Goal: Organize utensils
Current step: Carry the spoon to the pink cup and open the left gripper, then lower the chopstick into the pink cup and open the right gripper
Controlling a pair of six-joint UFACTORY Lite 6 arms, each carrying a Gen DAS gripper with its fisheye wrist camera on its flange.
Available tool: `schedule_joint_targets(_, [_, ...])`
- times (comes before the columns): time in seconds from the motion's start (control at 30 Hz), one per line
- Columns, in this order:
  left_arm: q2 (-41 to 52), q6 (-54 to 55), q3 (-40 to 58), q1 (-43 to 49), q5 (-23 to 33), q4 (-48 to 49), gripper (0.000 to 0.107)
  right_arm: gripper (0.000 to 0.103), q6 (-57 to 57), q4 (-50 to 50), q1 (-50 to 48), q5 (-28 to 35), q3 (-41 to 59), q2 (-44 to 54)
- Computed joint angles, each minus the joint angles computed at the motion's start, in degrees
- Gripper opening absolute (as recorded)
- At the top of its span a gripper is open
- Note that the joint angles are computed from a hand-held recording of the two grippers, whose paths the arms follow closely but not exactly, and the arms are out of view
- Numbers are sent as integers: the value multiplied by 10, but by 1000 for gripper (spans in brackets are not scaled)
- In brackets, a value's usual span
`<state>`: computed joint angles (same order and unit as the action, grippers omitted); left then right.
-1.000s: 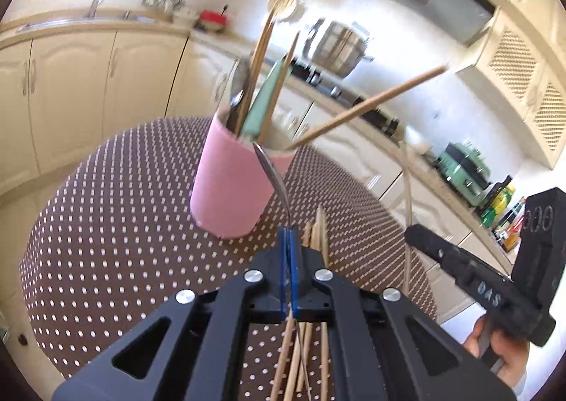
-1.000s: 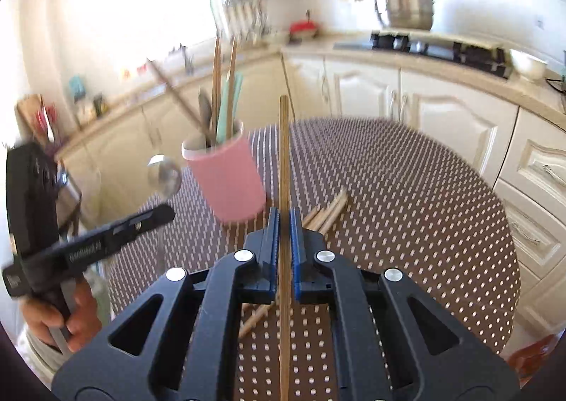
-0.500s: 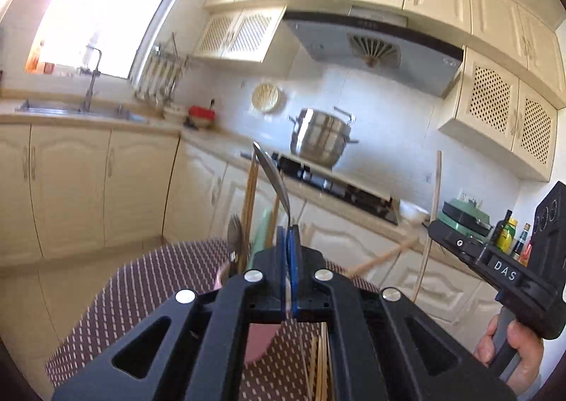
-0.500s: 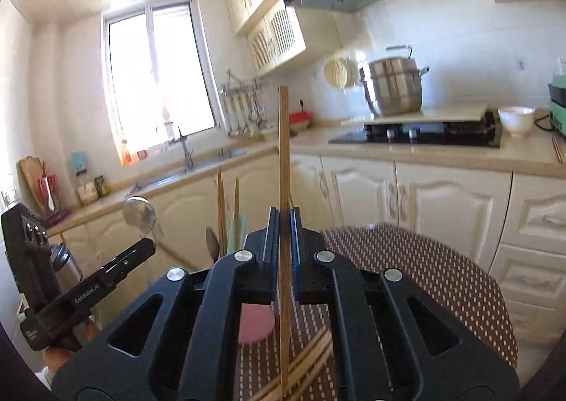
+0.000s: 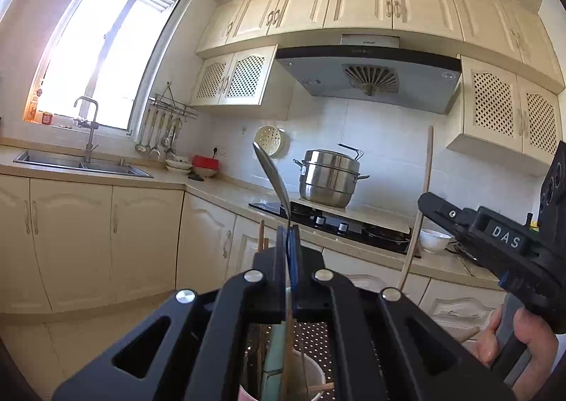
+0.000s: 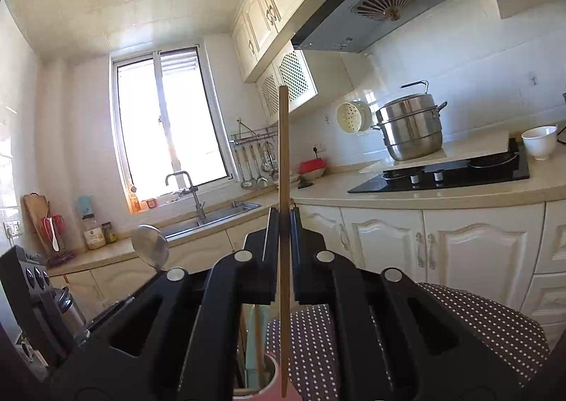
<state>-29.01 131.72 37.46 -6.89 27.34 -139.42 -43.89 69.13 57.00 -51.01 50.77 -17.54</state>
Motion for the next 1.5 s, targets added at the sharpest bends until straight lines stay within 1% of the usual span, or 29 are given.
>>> schedule_joint_targets(0.13, [47,68,9,-3,19,-57,2,6,52,-54,-19,10,3,18])
schedule_joint_targets(0.23, [80,74,17,-5,26,-60,2,6,89,-91,-39,32,6,29])
schedule_joint_targets(0.33, [98,111,8,-13,33,-88,2,6,109,-114,-48,44,3,37])
schedule_joint_targets(0.47, [118,91,5,-5,41,-59,2,6,117,-130,-52,62,2,53])
schedule_joint_targets(0.63, [119,41,2,6,39,-11,4,7,103,-119,-43,64,-8,59])
schedule_joint_targets(0.7, [116,11,3,12,36,21,13,7,105,-116,-39,62,-18,54])
schedule_joint_targets(0.73, [111,6,0,13,35,27,27,7,104,-113,-37,62,-22,52])
schedule_joint_targets(0.77, [103,9,-5,14,37,25,34,7,100,-108,-32,58,-26,49])
schedule_joint_targets(0.83, [90,-5,-9,17,34,42,36,7,92,-98,-23,52,-34,44])
schedule_joint_targets(0.9, [81,-35,-11,22,35,72,40,7,88,-90,-21,54,-37,41])
schedule_joint_targets(0.93, [75,-38,-15,21,34,74,44,7,89,-89,-22,57,-38,40])
schedule_joint_targets(0.97, [71,-47,-17,23,35,81,45,7,86,-83,-18,56,-40,38])
schedule_joint_targets(1.13, [49,-98,-27,35,29,128,48,7,67,-53,-4,57,-44,36])
schedule_joint_targets(1.27, [34,-153,-27,41,16,180,52,7,53,-28,-2,75,-40,36])
schedule_joint_targets(1.33, [24,-186,-29,50,20,213,53,7,49,-19,-1,83,-37,37])
schedule_joint_targets(1.4, [13,-210,-35,60,25,234,55,7,40,-3,12,69,-39,36])
schedule_joint_targets(1.47, [-1,-241,-40,69,32,265,57,10,29,14,25,53,-40,33])
schedule_joint_targets(1.5, [-6,-249,-40,69,30,273,57,15,25,20,31,49,-41,32])
